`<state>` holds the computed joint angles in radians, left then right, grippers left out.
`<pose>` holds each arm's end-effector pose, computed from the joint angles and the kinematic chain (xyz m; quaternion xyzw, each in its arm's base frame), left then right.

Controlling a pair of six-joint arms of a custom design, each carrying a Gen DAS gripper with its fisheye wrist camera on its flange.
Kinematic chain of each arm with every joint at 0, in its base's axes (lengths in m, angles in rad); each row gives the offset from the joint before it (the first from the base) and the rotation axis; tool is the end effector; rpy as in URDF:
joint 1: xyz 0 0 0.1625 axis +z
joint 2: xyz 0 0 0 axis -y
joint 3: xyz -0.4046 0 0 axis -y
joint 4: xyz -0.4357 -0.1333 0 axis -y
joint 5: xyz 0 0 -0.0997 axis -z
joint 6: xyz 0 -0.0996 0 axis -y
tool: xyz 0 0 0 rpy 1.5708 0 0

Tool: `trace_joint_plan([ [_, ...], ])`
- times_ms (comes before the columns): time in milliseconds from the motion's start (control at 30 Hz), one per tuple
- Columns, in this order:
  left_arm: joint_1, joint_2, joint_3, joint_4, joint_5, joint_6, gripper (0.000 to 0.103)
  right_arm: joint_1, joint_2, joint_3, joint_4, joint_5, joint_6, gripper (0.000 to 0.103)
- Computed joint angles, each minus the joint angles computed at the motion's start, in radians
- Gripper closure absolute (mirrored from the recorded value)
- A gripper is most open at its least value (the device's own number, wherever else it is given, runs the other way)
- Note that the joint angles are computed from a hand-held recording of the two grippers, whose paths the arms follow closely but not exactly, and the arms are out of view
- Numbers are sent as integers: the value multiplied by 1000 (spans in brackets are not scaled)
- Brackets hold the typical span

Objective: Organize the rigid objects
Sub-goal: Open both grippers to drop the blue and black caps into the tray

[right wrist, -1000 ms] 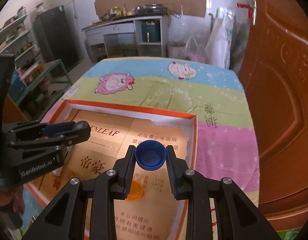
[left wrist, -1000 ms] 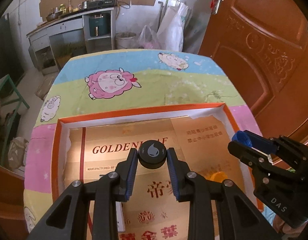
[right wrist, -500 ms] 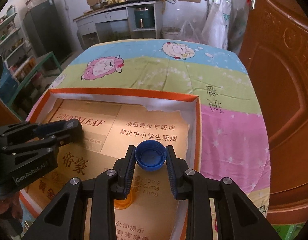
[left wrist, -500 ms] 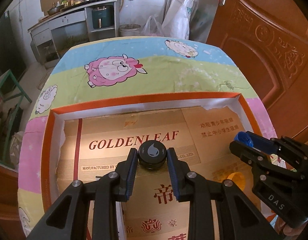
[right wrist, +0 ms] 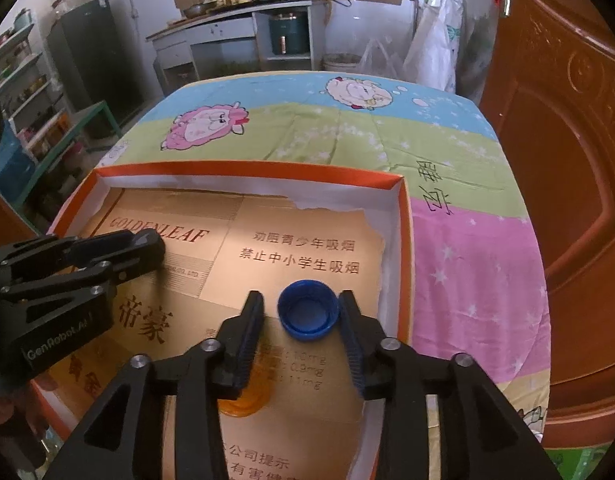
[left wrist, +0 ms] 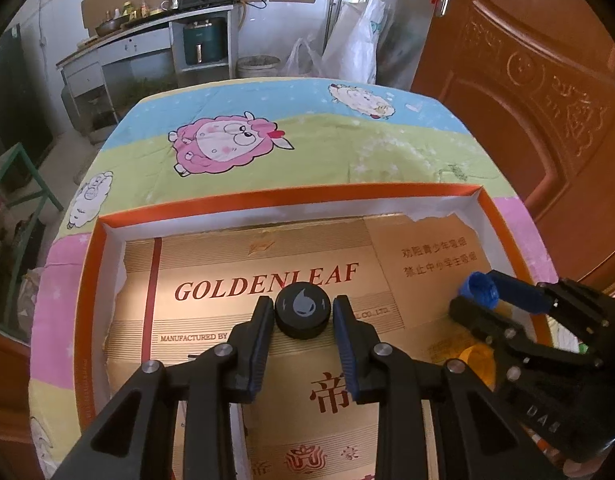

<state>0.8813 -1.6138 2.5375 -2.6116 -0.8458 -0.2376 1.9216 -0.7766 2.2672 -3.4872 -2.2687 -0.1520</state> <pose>-0.0708 -0.3992 0.1567 0.1889 0.9143 -0.2072 0.2922 0.2183 -0.3949 -0.0165 0.1585 -0.9076 0.2307 0.3128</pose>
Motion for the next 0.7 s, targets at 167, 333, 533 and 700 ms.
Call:
trace_joint_plan([
  [167, -24, -47, 20, -11, 1, 7, 72, 22, 4, 5, -24, -29, -7, 53],
  [333, -83, -146, 51, 28, 0, -10, 67, 40, -18, 36, -62, -17, -1, 53],
  [533, -180, -333, 95, 191, 27, -92, 67, 103, -63, 97, -107, -12, 46, 53],
  [700, -276, -563, 133, 426, 31, -205, 67, 181, -97, 147, -108, -27, 118, 53],
])
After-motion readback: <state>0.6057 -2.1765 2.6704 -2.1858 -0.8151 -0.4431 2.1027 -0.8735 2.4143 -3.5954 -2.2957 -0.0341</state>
